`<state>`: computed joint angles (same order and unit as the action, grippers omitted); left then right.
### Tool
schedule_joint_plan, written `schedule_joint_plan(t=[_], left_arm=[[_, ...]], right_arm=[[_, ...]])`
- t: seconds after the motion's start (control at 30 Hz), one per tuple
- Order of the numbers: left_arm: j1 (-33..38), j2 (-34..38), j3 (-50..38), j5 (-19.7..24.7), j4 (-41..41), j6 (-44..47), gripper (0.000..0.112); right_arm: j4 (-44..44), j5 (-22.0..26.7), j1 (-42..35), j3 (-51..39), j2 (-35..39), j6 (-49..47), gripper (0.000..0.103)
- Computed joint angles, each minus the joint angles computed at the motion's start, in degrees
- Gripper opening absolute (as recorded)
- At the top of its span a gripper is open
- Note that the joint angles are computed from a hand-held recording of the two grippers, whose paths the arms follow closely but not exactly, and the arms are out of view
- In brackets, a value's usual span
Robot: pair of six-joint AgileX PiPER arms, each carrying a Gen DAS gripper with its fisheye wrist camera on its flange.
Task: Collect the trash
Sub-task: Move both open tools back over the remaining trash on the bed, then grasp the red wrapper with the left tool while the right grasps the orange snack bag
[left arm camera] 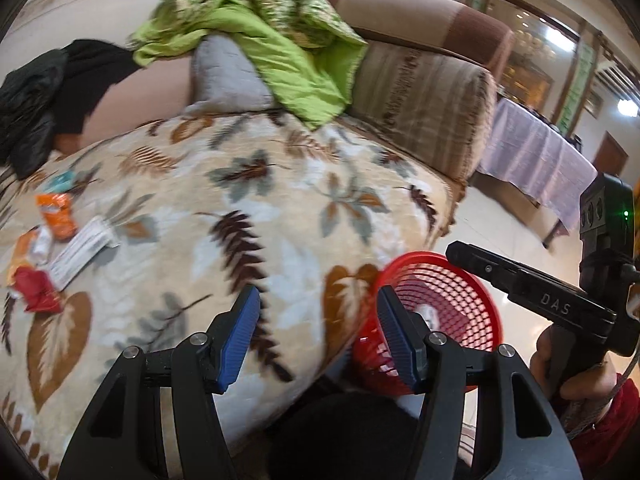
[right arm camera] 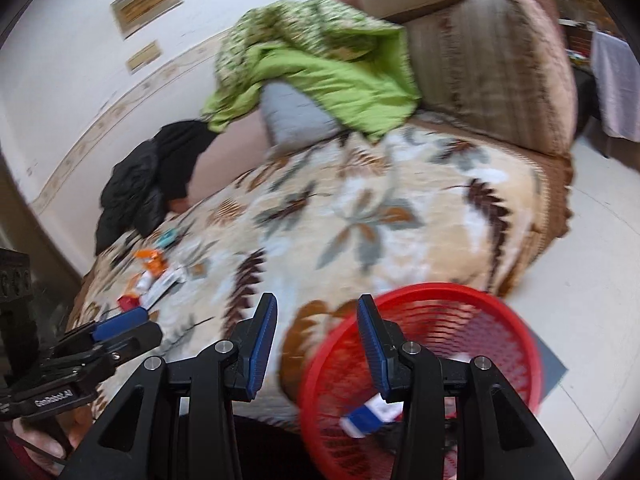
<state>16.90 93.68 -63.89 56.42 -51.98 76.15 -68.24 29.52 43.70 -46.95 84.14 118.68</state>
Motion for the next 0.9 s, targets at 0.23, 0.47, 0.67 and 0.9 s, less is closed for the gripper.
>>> schedule_joint_plan(t=[0.23,0.47,0.67,0.9], left_arm=[[8.4,4.7,-5.1,1.0,0.2,0.2,0.063],[15.6,14.5,-15.9,-0.9,1.7,-6.1,0.064],[19.6,24.4,-28.6,-3.3,4.7,-15.6,0.064],[20.6,40.2,-50.9,2.8,11.0,-33.2,0.064]], right_arm=[[11.9,-5.2,-0.6,-13.5,11.2,-16.0,0.05],[24.1,-5.0,0.5,-30.5,23.3,-34.1,0.05],[36.9,0.1,0.7,-51.2,37.5,-49.9,0.05],[35.4,0.5,1.3,-57.9,42.6,-49.6,0.05]])
